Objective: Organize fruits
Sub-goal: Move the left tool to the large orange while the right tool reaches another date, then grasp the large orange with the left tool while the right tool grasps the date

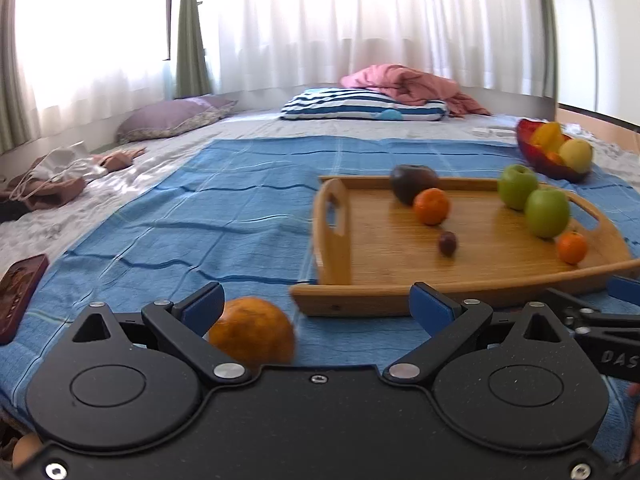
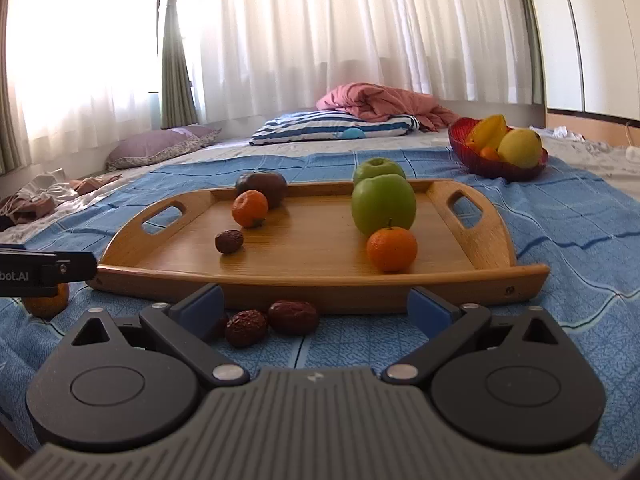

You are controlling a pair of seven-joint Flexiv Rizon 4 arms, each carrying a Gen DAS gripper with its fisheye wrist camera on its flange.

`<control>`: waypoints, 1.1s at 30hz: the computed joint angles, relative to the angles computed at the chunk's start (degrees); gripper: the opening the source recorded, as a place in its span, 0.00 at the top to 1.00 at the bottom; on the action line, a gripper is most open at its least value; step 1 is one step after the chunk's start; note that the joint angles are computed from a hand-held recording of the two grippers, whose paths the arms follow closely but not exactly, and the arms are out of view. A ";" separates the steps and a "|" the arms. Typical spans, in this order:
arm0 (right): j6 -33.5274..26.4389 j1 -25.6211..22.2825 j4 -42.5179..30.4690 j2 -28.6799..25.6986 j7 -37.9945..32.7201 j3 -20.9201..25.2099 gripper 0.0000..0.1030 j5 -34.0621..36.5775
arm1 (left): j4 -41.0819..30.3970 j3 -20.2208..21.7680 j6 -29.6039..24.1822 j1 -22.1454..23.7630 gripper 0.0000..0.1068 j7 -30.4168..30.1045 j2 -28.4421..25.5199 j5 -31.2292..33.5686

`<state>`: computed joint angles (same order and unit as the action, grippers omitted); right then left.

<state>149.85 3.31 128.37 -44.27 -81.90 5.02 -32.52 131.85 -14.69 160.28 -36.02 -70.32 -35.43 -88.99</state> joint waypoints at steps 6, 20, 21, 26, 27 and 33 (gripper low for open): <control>-2.62 0.40 0.09 0.65 0.94 0.08 0.17 2.63 | 1.36 -0.36 -1.50 0.41 0.07 -1.94 0.49 -2.53; -4.15 2.81 1.03 1.47 -2.94 -0.39 0.48 7.25 | 4.27 0.66 -6.25 1.27 0.19 -6.47 1.43 -0.42; -4.16 2.84 1.07 1.45 -3.22 -0.31 0.48 7.32 | 4.26 0.71 -6.35 1.29 0.19 -6.45 1.36 -0.45; -4.37 2.96 0.99 1.40 -4.03 -0.04 0.48 7.83 | 4.27 1.01 -7.50 1.79 0.23 -6.50 1.19 0.31; -4.35 2.91 1.02 1.40 -4.14 0.00 0.48 7.79 | 4.34 1.10 -7.72 1.88 0.23 -6.65 1.17 0.56; -4.33 3.07 1.05 1.35 -4.85 0.09 0.50 8.11 | 4.41 1.75 -8.36 2.39 0.29 -7.05 0.93 2.33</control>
<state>145.52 6.38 129.43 -42.92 -86.75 5.11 -24.42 136.26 -12.94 151.92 -33.63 -77.37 -34.50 -86.65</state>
